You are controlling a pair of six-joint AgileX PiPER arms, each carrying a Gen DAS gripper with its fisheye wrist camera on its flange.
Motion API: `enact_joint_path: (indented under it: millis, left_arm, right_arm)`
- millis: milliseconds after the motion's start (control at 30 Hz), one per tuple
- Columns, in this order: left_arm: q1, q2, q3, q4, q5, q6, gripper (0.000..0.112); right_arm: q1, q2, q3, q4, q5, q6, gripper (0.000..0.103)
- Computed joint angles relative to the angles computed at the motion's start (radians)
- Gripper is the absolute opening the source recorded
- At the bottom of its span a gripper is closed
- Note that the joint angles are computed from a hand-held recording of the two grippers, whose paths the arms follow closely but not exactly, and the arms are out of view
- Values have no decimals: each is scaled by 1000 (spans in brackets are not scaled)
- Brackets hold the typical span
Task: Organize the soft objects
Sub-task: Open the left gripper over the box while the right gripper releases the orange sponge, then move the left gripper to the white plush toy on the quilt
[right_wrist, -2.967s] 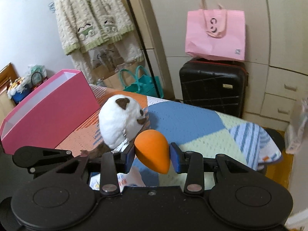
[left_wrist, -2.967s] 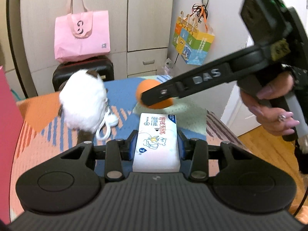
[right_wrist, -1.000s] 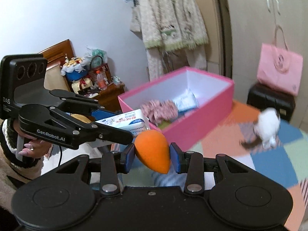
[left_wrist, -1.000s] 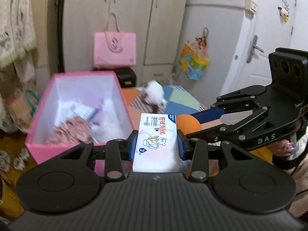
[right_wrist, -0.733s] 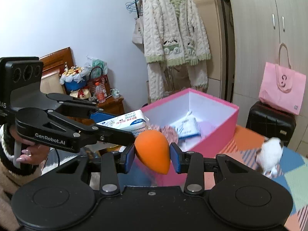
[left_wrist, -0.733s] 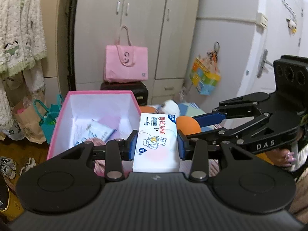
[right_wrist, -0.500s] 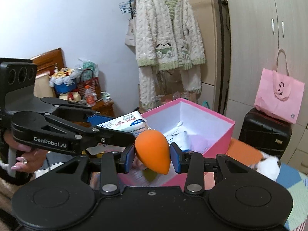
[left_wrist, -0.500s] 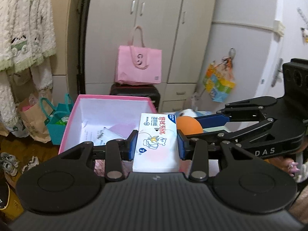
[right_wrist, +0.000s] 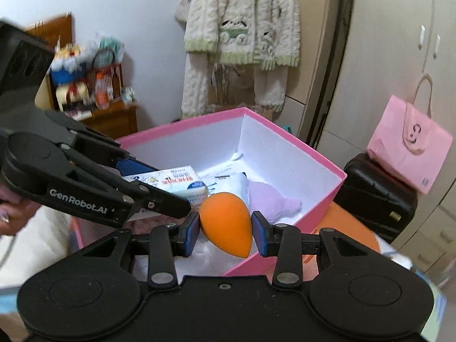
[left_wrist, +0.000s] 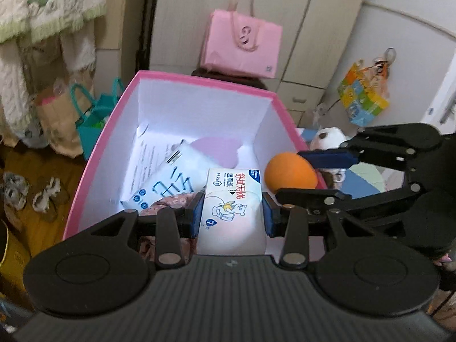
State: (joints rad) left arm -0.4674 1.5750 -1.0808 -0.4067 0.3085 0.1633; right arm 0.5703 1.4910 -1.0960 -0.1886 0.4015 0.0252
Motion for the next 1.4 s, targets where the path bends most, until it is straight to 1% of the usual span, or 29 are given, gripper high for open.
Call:
enact_joint_path:
  millis: [67,133,167,200,267,300,333,400,433,467,500,533,633,733,800,933,1033,1167,1200,1233,1300,1333,1400]
  left_arm:
    - [8,21,-12,-5,-3,-8,39]
    - [23,40,-26,-77,12,50,40]
    - [23,41,-28,-88,17,58,40]
    - [19,40,-29,-79,18,47,40]
    - [5,30,-22,-14,12,-20,42]
    - [1,22,-18,15,7,-46,46]
    - [-2,9,-10,29,0,-61,53]
    - [-7,-19,3,65,-15,-99,61]
    - [-8,-33,5,69,-14,-103,61]
    - [-8,-48,7,67,-10,-100,61]
    - [-8,-68,11,78,-5,-114,62]
    - [-8,-82,13,93,1,-132,62]
    - [-7,-129,21,110,40,-150,63]
    - [-25,-174,24,184,85,-219,63]
    - [-47,-205,23,248,118,-269,64]
    - [-98,-262,15,350,199,-347,65]
    - [-142,-305,10,390,263,-361,65]
    - [-226,-349,0,496,346,-450,65]
    - [-241,-356,-3,507,362,-463,69]
    - [-264,-367,-5,525,379,-486,76]
    - [-316,-385,-7,583,394,-546,81]
    - [-338,-388,-11,612,401,-576,86]
    - [-396,-386,-25,685,420,-654,92]
  right_arm:
    - [8,28,-27,-72,17,41,45]
    - [-11,57,-52,-16,21,-17,45]
    - [-20,67,-59,13,21,-44,45]
    - [-27,74,-63,40,24,-76,45]
    - [-32,69,-46,75,12,-128,46]
    - [-28,59,-31,57,1,-113,47]
    - [-22,49,-17,31,-9,-84,52]
    - [-27,24,11,22,-34,-62,58]
    - [-31,10,24,21,-48,-52,65]
    - [-35,-9,41,14,-67,-32,68]
    - [-40,-24,53,22,-81,-28,68]
    - [-47,-41,63,53,-89,-44,68]
    - [-84,-105,90,236,-81,-178,68]
    - [-125,-176,120,411,-48,-305,68]
    - [-151,-220,130,491,-11,-357,68]
    - [-195,-308,147,600,82,-411,69]
    - [-217,-368,149,626,164,-404,70]
    - [-214,-452,164,589,240,-342,70]
    - [-207,-477,170,565,255,-318,71]
    - [-192,-506,179,528,267,-281,71]
    - [-160,-560,195,447,283,-204,72]
    - [-152,-584,203,419,295,-178,74]
    - [-152,-641,223,403,321,-173,76]
